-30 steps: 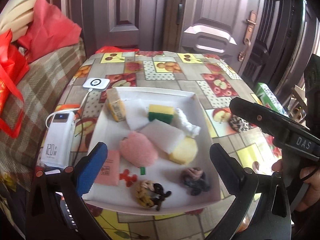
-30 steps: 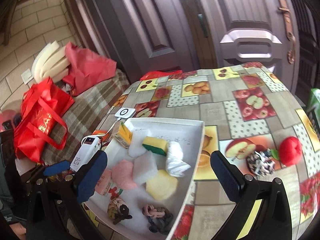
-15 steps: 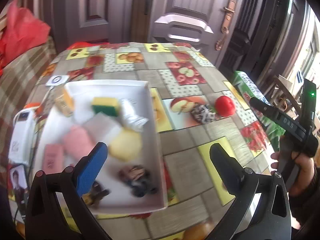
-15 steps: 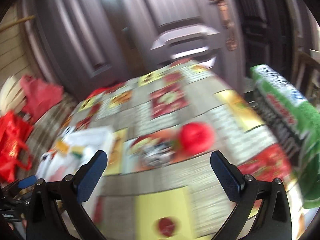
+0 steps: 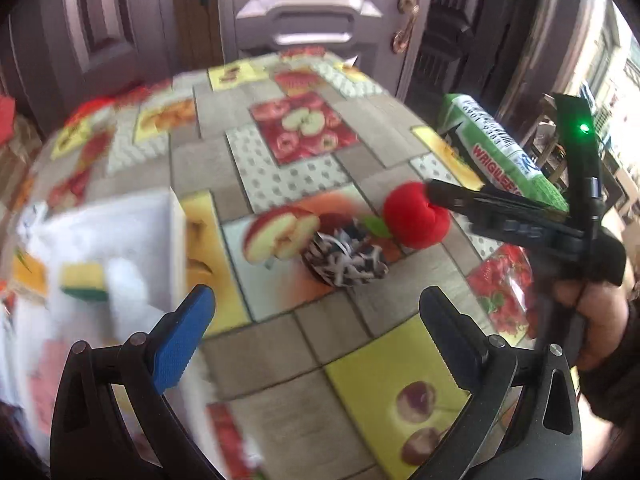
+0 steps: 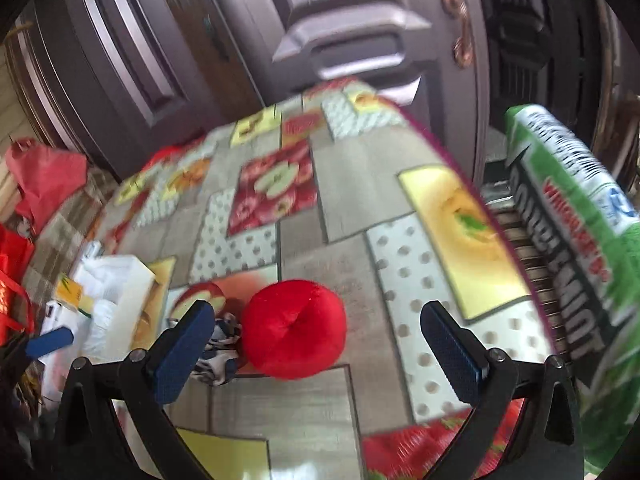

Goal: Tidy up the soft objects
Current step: 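Grasp the red ball with the right tool while the left tool grasps the patterned scrunchie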

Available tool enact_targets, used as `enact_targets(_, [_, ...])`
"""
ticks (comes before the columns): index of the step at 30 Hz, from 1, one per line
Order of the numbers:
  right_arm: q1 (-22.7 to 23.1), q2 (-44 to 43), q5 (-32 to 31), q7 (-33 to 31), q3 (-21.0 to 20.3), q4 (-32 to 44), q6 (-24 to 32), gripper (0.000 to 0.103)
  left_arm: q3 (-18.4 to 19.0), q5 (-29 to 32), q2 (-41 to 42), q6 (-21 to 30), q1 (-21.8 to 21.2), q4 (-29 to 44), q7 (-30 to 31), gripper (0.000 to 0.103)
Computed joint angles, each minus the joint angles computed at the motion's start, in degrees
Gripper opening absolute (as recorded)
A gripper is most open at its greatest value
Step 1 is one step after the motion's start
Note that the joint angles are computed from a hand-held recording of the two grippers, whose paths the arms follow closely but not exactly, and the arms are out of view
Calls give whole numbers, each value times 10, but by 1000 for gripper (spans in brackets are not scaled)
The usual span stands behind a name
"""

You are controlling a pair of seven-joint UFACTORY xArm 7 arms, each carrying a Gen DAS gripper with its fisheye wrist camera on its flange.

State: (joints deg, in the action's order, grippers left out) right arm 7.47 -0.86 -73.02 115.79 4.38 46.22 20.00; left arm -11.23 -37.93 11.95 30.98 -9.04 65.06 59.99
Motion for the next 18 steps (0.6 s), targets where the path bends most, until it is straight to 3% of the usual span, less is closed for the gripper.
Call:
enact_targets(1, [-2,22,1,-12,-3,12,-12,99,3,13,6,-5,-6,-2,-20,102])
enact_targets(4, [2,64,17,-58,-15,38,-36,79,7,63,29,-22,-23,6,-72,102])
enact_targets(5, [5,72,18,-76,-21,43,-43,65,6,74,36,-29,-24,9,-82,102])
enact_targets(8, [15,74,5,-93,-38,41,-64,60,0,104,60,-43,-29,28,-117,102])
enact_targets(9, [16,68,-8,-78,-43,35,-70,59,-3,112,71,-45,-31,38,-130,102])
enact_targets(15, [-27,1,-163,146,-50,-25,-116,59,-10,185,115,-61,-51,70,-185,102])
enact_targets(18, [-44,-23,-228,228,-44,-41,-125,59,6,245,136,-69,-78,82,-231,102])
